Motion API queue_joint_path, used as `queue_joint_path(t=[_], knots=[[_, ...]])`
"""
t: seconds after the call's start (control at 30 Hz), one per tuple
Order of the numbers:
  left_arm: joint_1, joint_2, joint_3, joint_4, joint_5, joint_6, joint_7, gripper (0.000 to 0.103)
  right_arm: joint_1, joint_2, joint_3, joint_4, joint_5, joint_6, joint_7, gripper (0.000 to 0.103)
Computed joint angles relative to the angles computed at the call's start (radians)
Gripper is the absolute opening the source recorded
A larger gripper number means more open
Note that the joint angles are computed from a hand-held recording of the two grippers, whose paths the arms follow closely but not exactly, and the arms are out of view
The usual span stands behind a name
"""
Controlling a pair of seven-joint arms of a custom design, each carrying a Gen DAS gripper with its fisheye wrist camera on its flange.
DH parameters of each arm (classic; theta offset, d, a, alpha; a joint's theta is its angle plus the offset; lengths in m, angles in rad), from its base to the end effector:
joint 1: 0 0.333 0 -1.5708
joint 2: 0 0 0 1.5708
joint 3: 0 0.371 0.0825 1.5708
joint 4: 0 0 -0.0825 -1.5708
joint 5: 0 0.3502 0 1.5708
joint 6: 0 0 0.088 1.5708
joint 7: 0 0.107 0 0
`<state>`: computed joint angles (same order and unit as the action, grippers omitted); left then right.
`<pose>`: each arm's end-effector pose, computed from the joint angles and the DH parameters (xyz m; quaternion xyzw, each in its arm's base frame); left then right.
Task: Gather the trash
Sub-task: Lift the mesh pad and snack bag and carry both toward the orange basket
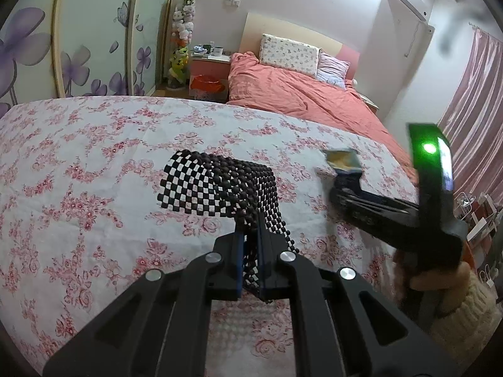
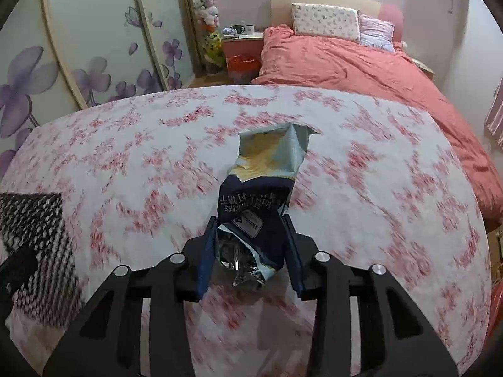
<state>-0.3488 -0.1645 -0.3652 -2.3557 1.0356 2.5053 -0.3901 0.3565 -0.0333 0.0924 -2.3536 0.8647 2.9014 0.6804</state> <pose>0.3464 -0.3180 0.4929 -0.7814 0.4832 -0.2996 0.2572 0.4707 0.1765 0.4719 -0.8227 0.4591 -0.1074 0.3175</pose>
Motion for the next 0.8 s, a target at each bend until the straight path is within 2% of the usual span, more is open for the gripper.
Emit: queue_joint_path(t=[0.07, 0.17, 0.47, 0.8], knots=[[-0.004, 0.006, -0.004, 0.009, 0.001, 0.002, -0.007, 0.008, -0.011, -0.020, -0.019, -0.004, 0.054, -0.038, -0.050, 0.026], [-0.016, 0.019, -0.014, 0.032, 0.002, -0.010, -0.006, 0.008, -0.032, -0.064, -0.050, -0.026, 0.121, -0.088, -0.113, 0.023], [-0.077, 0.064, -0.036, 0.125, 0.012, -0.071, 0.013, 0.008, -0.087, -0.234, -0.144, -0.126, 0.302, -0.194, -0.288, 0.023], [-0.160, 0.144, -0.043, 0.264, 0.053, -0.116, 0.045, 0.008, -0.137, -0.429, -0.197, -0.229, 0.420, -0.203, -0.449, 0.023]])
